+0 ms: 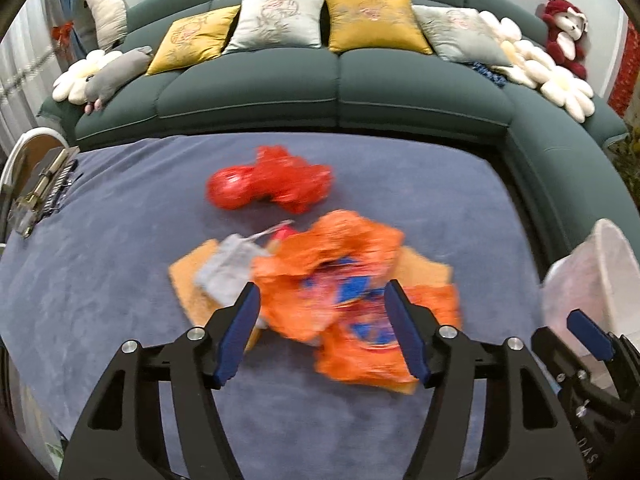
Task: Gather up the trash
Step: 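Grasp the orange plastic bags with both grippers, then carry the orange bags over the bin and release them inside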
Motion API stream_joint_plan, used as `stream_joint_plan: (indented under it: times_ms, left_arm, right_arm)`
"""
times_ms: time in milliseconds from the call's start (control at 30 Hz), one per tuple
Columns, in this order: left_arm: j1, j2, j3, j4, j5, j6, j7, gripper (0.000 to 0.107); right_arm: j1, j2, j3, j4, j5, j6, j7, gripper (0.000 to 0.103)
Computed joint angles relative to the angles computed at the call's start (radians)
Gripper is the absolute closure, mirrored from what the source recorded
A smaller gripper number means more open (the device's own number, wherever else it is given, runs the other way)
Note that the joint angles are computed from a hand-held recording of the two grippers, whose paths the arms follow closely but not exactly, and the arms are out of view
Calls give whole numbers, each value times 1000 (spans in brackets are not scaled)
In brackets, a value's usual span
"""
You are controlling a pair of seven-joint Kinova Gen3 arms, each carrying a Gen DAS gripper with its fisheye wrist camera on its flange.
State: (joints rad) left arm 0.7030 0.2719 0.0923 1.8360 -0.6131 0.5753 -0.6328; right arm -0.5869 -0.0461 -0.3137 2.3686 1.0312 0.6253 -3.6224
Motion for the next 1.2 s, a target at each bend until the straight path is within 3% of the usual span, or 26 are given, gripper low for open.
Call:
stream_joint_plan:
  times_ms: [200, 467, 533, 633, 900, 1200]
  left_arm:
    - [-34, 12, -32, 46, -31, -60, -17, 25]
    - [-81, 83, -42, 21, 32, -118, -136, 24]
    - [-83, 107, -49, 2, 60, -126, -172, 25]
    - [-81, 144, -60, -24, 91, -138, -226, 32]
    - [-92, 190, -57, -70, 218, -124, -358, 85]
    - [-34, 86, -105, -2, 219, -150, -299, 89]
  right_arm:
    - [-30, 157, 60, -71, 54, -100, -16, 44]
    - [-73, 276, 168, -132, 31, -197, 39, 45]
    - [-87, 291, 195, -133, 25, -210, 46, 51]
    - [-106, 298, 235, -119, 24, -237, 42, 62]
    - [-116, 271, 261, -78, 126, -275, -62, 73]
    - [-85, 158, 169, -48, 162, -196, -120, 74]
